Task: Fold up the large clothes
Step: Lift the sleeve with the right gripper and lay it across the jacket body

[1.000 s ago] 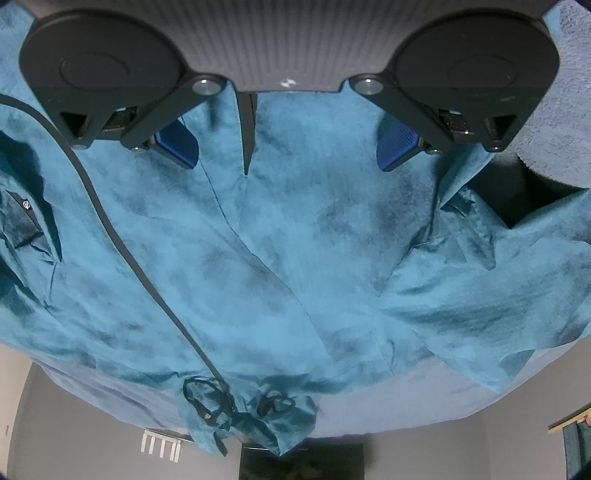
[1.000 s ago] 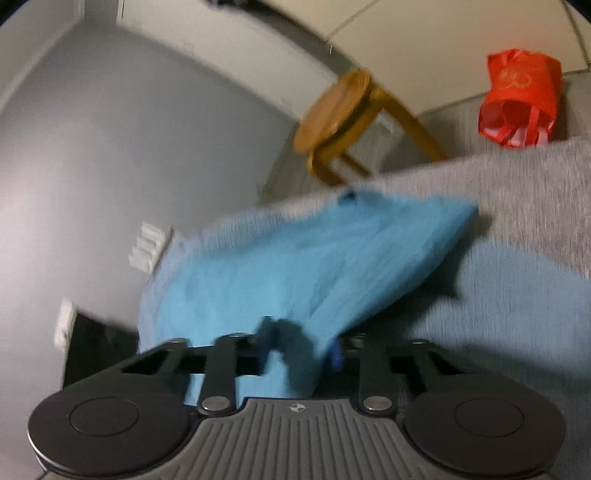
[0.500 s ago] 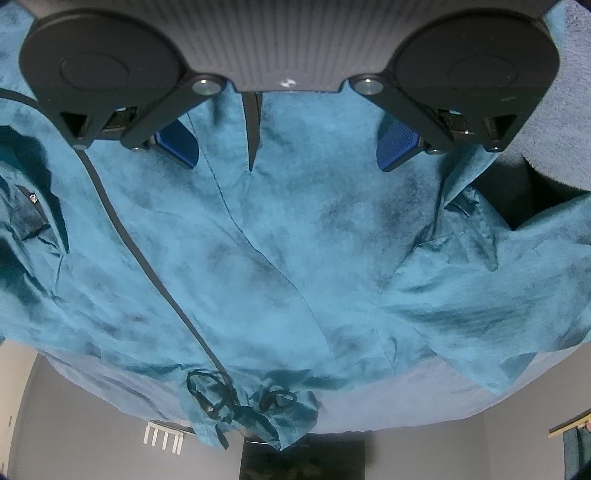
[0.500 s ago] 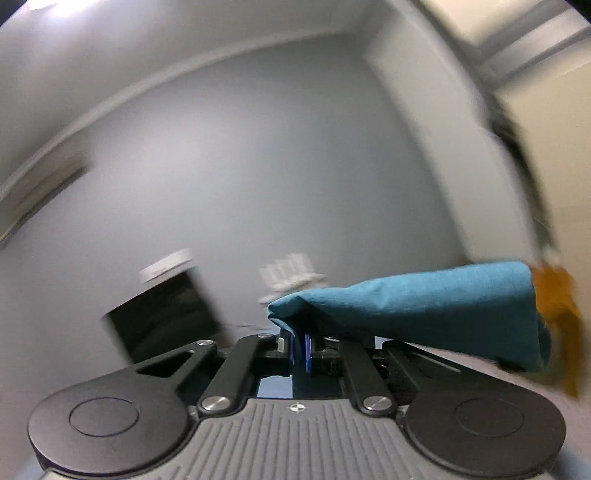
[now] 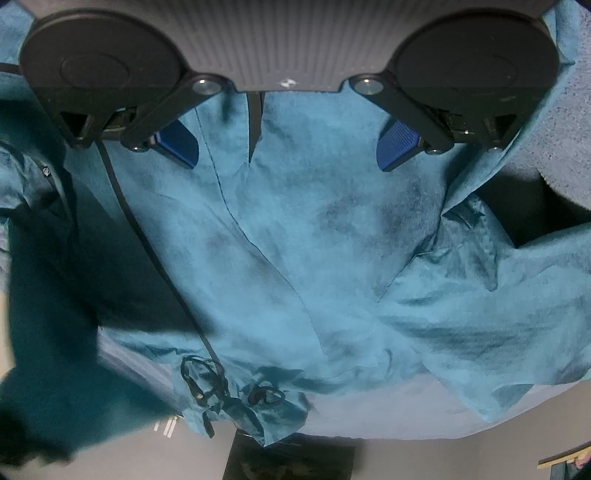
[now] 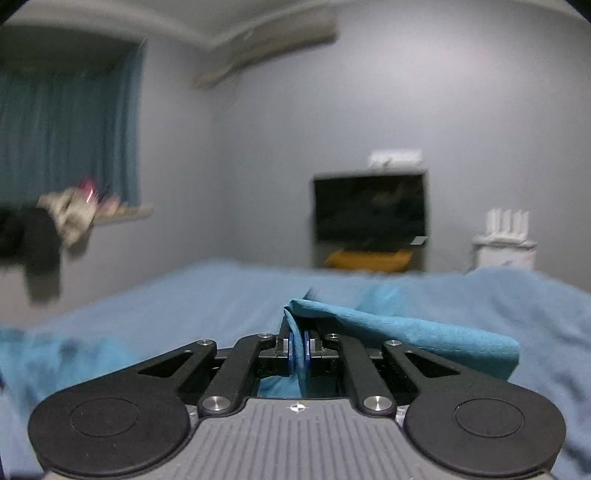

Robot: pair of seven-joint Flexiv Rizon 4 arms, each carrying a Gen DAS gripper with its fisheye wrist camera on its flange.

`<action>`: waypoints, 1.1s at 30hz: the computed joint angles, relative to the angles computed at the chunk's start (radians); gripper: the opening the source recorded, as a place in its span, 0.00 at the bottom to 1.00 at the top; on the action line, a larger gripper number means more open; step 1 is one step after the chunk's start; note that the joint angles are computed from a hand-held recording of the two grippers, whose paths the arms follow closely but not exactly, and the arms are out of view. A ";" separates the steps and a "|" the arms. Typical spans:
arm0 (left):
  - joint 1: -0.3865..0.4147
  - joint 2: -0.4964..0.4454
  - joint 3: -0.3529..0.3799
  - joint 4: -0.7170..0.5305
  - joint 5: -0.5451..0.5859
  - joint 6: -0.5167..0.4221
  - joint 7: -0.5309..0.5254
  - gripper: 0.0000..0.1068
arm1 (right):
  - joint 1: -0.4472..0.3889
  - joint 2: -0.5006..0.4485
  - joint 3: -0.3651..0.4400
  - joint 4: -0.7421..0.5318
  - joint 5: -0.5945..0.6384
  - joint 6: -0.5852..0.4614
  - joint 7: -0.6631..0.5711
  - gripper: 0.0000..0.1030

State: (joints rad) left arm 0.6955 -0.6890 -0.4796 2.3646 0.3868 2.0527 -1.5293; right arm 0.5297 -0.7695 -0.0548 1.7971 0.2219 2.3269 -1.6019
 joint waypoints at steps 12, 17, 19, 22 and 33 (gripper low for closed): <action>0.032 -0.009 -0.023 0.004 0.022 0.003 0.010 0.96 | 0.007 -0.155 0.118 -0.002 -0.009 -0.155 0.231 0.55; 0.032 -0.007 -0.022 0.007 0.023 0.005 0.014 0.96 | -0.115 -0.174 0.230 -0.017 -0.080 -0.117 0.435 0.65; 0.028 -0.007 -0.019 0.006 0.020 0.006 0.013 0.96 | -0.163 -0.156 0.266 0.014 -0.104 -0.075 0.503 0.68; 0.026 -0.006 -0.018 0.006 0.020 0.006 0.014 0.96 | -0.206 -0.148 0.295 0.036 -0.110 -0.012 0.609 0.70; 0.025 -0.007 -0.017 0.005 0.022 0.008 0.013 0.96 | -0.280 -0.181 0.278 0.067 -0.265 0.236 0.857 0.78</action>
State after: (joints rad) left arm 0.7205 -0.6961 -0.4962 2.3697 0.4087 2.0610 -1.5165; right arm 0.2497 -0.9500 0.2237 1.8645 -0.0428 2.5630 -0.7450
